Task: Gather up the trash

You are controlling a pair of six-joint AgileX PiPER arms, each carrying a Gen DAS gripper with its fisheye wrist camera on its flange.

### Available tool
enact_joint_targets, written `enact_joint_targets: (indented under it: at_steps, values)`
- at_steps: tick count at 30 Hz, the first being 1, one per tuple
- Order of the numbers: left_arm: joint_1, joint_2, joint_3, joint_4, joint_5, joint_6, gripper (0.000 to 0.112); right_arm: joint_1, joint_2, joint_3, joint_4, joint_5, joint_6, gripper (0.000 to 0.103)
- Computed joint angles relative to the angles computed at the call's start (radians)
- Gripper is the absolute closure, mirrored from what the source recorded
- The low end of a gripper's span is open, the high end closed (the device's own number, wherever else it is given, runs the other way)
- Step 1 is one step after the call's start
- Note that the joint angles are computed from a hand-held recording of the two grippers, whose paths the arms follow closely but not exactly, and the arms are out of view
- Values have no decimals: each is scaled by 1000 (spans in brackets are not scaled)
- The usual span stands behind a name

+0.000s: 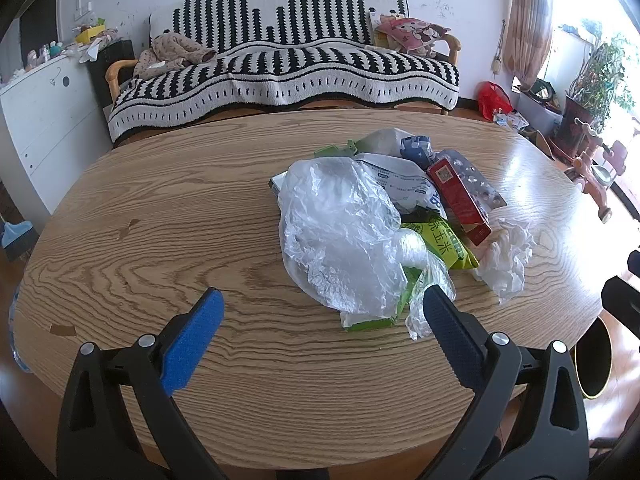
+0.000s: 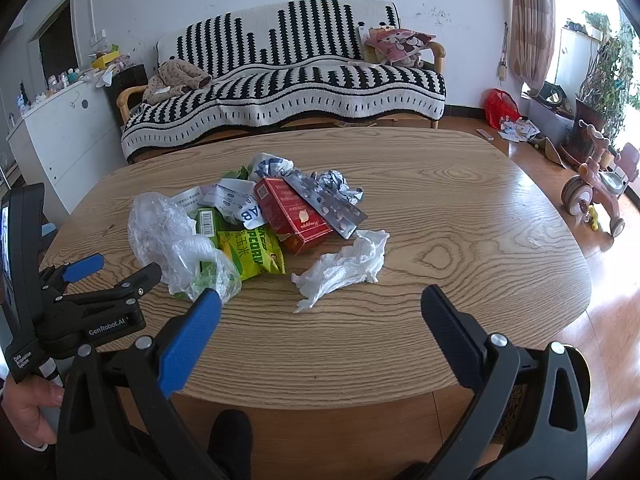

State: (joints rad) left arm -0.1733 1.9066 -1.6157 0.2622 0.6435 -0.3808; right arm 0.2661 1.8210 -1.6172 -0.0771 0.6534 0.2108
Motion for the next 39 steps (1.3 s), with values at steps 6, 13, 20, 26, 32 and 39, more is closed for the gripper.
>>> enact_joint_targets:
  at_steps: [6, 13, 20, 26, 32, 39]
  values:
    - [0, 0, -1, -2, 2, 1, 16, 0, 0, -1, 0, 1, 0, 6]
    - [1, 1, -2, -3, 2, 2, 16, 0, 1, -2, 0, 1, 0, 6]
    - [0, 0, 1, -4, 1, 4, 16, 0, 2, -2, -2, 2, 1, 6]
    - [4, 6, -6, -39, 3, 37, 16, -18, 23, -29, 29, 21, -23, 6]
    - [1, 133, -198, -85, 100, 76, 16, -79, 189, -236, 48, 114, -35, 6]
    - [-14, 310, -459, -74, 204, 104, 16, -139, 541, -692, 154, 353, -63, 14]
